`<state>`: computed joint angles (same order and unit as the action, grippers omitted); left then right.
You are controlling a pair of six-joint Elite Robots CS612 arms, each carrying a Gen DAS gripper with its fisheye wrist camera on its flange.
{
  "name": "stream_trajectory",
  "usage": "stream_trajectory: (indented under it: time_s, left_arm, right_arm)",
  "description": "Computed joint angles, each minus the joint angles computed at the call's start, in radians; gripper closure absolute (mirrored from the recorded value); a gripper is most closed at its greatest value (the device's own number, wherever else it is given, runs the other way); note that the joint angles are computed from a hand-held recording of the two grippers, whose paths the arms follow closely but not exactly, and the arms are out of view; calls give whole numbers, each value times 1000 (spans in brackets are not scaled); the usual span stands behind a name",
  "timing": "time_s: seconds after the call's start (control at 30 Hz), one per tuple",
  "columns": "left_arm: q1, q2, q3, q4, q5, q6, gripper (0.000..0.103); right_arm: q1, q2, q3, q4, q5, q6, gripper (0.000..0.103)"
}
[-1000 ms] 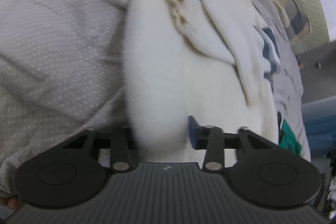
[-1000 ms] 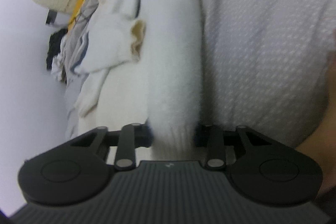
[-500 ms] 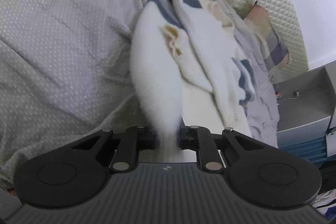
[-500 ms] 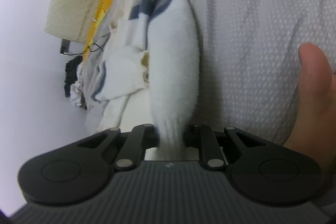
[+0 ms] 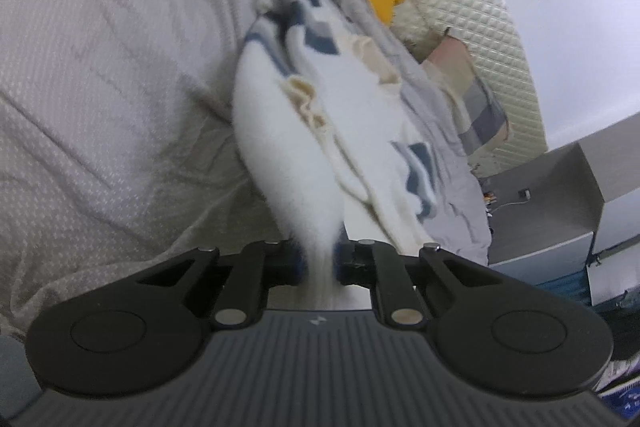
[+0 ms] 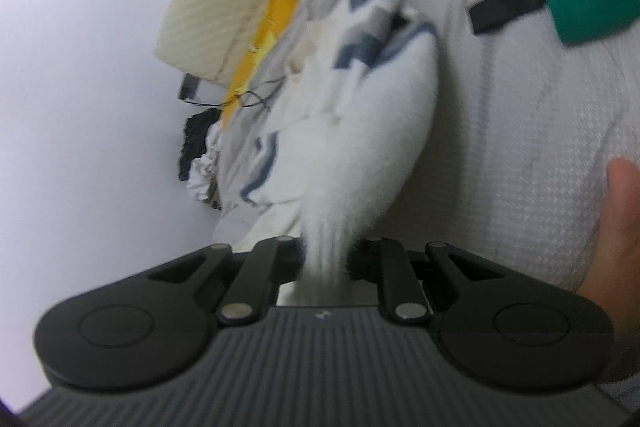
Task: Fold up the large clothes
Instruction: 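Lift the gripped hem with both grippers toward the collar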
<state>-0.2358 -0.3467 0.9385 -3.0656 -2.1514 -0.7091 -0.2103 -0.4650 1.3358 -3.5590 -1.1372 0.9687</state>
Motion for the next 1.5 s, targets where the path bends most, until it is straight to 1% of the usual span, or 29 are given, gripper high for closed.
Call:
stream_trajectory:
  time_s: [0.13,0.3,0.47,0.77,0.93,1.1,1.23,1.33,1.4,1.5]
  left_arm:
    - [-3,-40,42,-3,19,43,89]
    - [-3,-85,91,-38,29,86,89]
    - [1,-134,151,-84,20,110,89]
    - [-3,-232,289,-172,24,150,89]
    - [-2,-280,362,-233,18,152,89]
    - [-2,-328,423,-268,11,178,89]
    - [-6,-336,426,-258,9,180,89]
    - [-12,-321,405,-237,24,176,88]
    - [-12,-297,369,-206,21,167,88]
    - [-13,-249,298,-164,12,146,88]
  right_arm:
    - [-2,-8,8,-59,6,18,88]
    - [2,-29,37,-105,10,-7,88]
    - [2,-57,77,-163,20,-20,88]
    - [3,-112,170,-264,22,-33,88]
    - [7,-148,222,-306,21,-74,88]
    - [7,-183,268,-335,23,-99,88]
    - [5,-196,279,-325,20,-91,88]
    - [3,-190,266,-288,22,-95,88]
    - [3,-182,253,-262,18,-93,88]
    - [-3,-156,217,-235,23,-72,88]
